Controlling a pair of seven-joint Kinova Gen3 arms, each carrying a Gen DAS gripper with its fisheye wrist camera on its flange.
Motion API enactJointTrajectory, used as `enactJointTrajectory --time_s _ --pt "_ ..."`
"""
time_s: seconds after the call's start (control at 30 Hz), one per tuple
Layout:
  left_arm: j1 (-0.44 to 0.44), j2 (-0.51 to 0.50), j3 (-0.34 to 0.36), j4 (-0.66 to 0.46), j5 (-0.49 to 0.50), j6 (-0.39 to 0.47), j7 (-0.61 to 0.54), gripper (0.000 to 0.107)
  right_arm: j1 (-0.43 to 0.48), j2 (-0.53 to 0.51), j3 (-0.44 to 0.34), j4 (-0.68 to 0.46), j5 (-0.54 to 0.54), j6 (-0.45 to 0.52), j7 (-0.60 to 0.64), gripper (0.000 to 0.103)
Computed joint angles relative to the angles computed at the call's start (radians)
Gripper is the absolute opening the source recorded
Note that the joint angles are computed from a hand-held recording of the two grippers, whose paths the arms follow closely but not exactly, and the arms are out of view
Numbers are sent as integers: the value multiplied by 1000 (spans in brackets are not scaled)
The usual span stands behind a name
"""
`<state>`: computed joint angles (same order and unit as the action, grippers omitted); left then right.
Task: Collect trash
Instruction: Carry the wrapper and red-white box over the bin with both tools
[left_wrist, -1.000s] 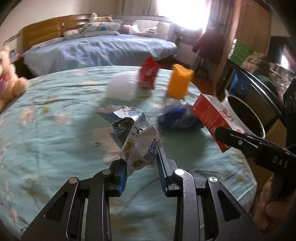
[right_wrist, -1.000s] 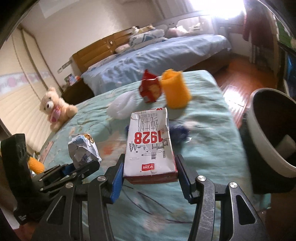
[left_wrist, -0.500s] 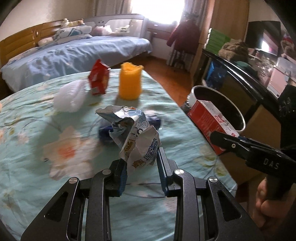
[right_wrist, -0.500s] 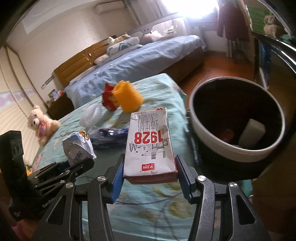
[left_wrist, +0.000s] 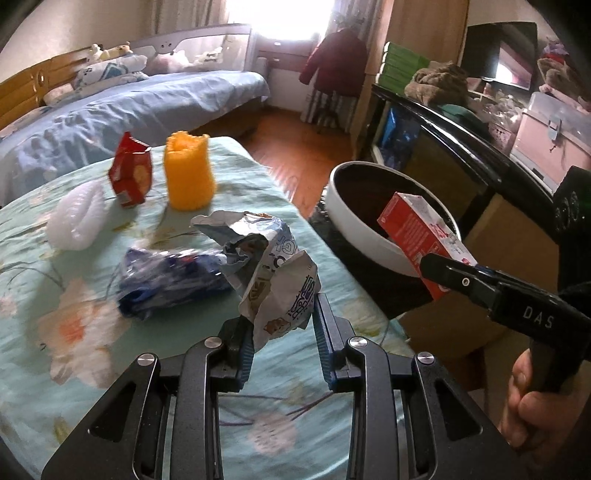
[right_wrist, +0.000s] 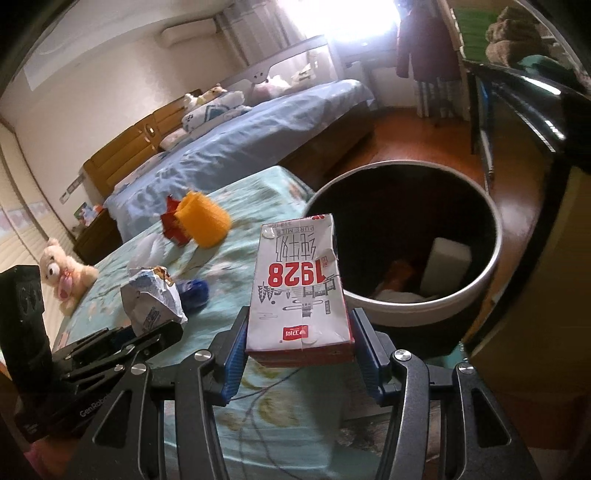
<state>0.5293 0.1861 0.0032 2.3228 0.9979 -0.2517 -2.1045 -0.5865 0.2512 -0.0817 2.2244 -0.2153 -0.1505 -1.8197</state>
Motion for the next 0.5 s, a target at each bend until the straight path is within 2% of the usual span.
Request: enactJointTrajectory --time_s 0.23,0.5 --pt "31 24 -18 -65 43 31 -65 27 25 -16 25 18 -4 -7 5 53" --pt "88 56 -64 -144 154 61 -207 27 55 -15 44 21 -16 -3 21 53"
